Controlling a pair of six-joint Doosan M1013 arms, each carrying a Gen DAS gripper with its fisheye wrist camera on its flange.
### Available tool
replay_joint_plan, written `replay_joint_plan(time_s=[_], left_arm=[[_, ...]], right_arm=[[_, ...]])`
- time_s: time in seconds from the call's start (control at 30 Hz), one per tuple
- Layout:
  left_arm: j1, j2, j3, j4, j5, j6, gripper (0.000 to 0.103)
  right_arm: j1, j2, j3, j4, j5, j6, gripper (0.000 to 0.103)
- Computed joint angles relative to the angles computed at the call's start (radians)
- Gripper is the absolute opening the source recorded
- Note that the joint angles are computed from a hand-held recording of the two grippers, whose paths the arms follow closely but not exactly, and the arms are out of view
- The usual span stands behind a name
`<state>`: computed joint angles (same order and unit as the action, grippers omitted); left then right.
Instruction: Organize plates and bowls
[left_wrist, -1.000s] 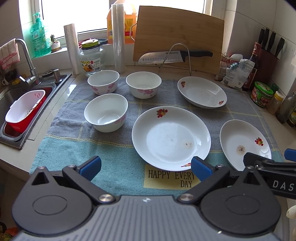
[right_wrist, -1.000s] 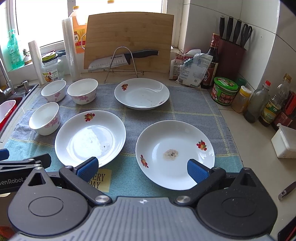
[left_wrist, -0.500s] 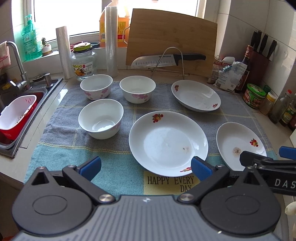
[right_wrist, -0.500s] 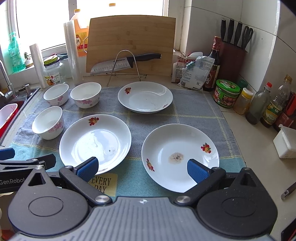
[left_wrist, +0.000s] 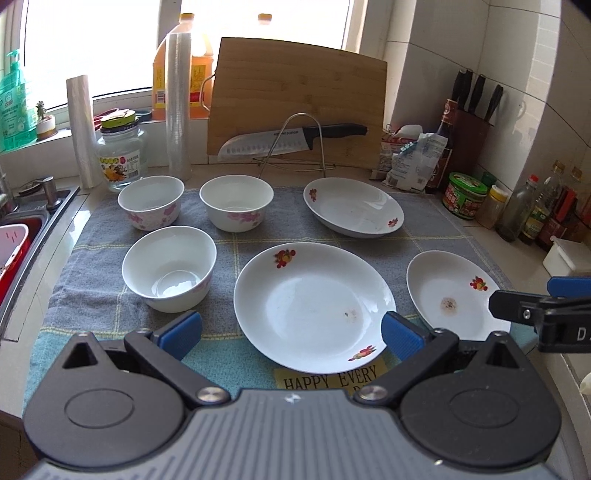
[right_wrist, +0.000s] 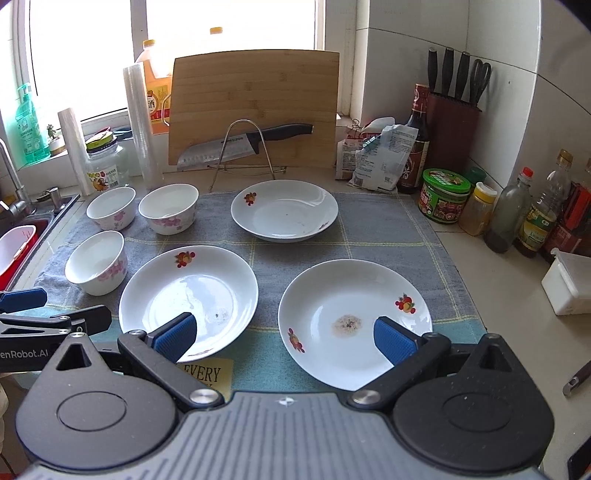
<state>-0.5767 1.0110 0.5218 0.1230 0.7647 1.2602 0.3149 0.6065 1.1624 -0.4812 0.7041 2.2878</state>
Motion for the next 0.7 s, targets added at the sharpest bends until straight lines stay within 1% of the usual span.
replay_joint_plan(time_s=[0.17, 0.23, 0.3, 0.5, 0.7], left_arm=[[0.0, -0.008, 0.033, -0.07, -0.06, 0.102, 0.102], [0.003, -0.008, 0.039, -0.127, -0.072, 0.155, 0.102], [0.006, 0.0, 0.027, -0.185, -0.07, 0.2, 0.102], [-0.005, 0.019, 0.002, -0.194, -0.092, 0.208, 0.102], [-0.026, 0.062, -0.072, -0.208, -0.051, 0.216, 0.102]], right_arm=[[-0.002, -0.004, 0.005, -0.034, 0.022, 0.013, 0.103], [-0.004, -0.005, 0.007, -0.069, 0.035, 0.043, 0.103], [-0.013, -0.011, 0.015, -0.078, 0.029, 0.061, 0.103], [-0.044, -0.019, 0.031, -0.103, 0.016, 0.089, 0.103], [-0.086, -0.02, 0.046, -0.039, -0.023, 0.029, 0.103]])
